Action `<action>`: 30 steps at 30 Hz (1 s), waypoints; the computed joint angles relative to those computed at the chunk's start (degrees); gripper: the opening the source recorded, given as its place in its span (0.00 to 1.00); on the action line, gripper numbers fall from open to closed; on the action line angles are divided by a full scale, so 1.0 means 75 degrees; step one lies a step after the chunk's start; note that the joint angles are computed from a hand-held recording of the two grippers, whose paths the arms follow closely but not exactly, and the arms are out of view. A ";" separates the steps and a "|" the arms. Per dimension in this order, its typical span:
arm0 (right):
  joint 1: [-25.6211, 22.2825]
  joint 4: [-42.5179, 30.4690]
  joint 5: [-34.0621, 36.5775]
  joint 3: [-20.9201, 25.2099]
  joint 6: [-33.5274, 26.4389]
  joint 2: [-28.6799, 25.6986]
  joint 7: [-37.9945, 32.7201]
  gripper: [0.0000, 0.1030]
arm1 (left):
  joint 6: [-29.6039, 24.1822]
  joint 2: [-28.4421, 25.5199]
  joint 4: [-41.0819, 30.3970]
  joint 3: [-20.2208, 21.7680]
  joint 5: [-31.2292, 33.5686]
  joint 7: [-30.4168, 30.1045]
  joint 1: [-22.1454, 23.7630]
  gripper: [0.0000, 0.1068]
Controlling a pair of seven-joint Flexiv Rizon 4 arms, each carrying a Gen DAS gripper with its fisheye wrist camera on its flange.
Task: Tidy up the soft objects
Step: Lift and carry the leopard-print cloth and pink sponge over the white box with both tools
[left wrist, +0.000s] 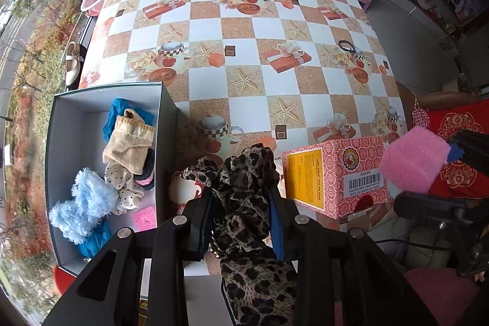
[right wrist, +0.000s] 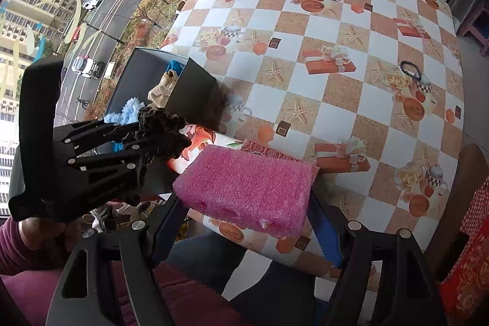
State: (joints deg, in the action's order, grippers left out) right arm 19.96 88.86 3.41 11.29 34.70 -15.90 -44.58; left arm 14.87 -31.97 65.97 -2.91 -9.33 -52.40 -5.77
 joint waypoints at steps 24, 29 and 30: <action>0.0386 -0.1688 -0.0047 0.0099 -0.0927 -0.1037 -0.1490 0.75 | 0.0654 0.0333 0.0543 0.0209 -0.0318 -0.0761 0.0610 0.32; 0.0515 -0.2430 -0.0064 0.0098 -0.1199 -0.1518 -0.1834 0.75 | 0.0662 0.0243 0.0391 0.0269 -0.0307 -0.0963 0.0763 0.32; 0.0546 -0.2601 -0.0076 0.0094 -0.1261 -0.1629 -0.1907 0.75 | 0.0664 0.0220 0.0360 0.0282 -0.0308 -0.1012 0.0796 0.32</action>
